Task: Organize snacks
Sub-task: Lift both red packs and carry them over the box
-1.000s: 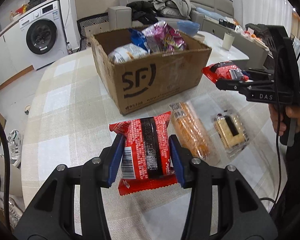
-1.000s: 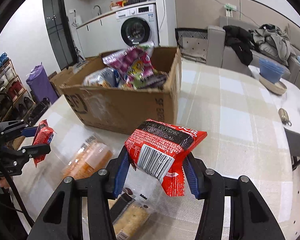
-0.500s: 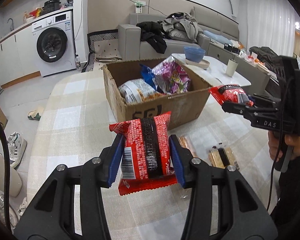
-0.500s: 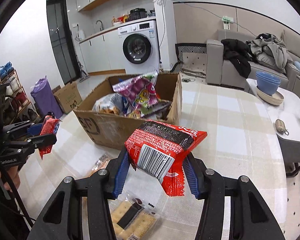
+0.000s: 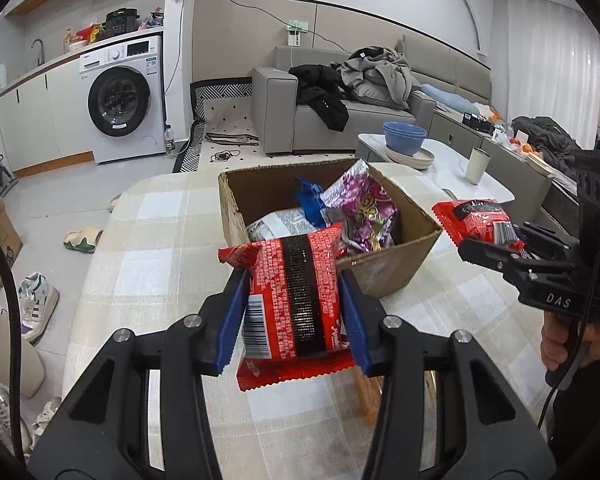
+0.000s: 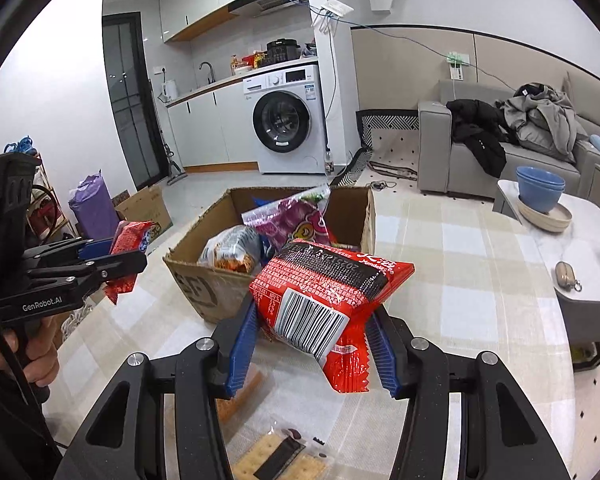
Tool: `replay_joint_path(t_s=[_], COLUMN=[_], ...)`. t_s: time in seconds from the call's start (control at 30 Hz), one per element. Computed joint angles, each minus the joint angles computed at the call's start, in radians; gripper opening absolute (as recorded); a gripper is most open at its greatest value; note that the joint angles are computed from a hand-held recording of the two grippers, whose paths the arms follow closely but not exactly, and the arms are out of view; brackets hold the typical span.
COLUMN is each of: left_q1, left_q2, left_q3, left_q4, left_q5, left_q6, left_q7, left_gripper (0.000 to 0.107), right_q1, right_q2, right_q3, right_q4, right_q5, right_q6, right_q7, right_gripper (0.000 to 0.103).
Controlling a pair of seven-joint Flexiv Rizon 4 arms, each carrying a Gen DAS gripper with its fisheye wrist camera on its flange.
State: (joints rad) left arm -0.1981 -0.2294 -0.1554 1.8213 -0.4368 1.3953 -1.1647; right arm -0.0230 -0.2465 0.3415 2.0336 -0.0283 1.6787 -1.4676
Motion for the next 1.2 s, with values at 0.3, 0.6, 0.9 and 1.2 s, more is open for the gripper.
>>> replay_joint_path(t_s=[0.3,0.6,0.9,1.2], left_q1=[-0.011,0.011,0.033,-0.037], left_q2=[-0.041,-0.085,-0.054,-0.139], left_q3=[0.024,0.015,0.043,0.132], left_q4=[-0.087,-0.113,-0.035,-0.091], left_q5=[0.067,0.074,0.086,0.326], left_q6=[0.013,-0.031,-0.11,-0.278], left_q7=[-0.07,-0.079,-0.049,-0.168], left_gripper=[0.042,0.042,0.06,0.069], right_q1=[0.03,-0.004,-0.022,-0.012], right_q2=[-0.014,-0.057,-0.058,-0.06], right_q3=[-0.033,0.008,0.032,0.025], right_q4=[-0.022,-0.062,-0.069,-0.068], right_q5=[-0.04,-0.063,-0.05,-0.053], right_q6=[0.034,0.0,0.0,0.004], right_q7=[0.031,0.035,0.012,0.007], right_gripper=[0.052,0.052,0.052,0.052])
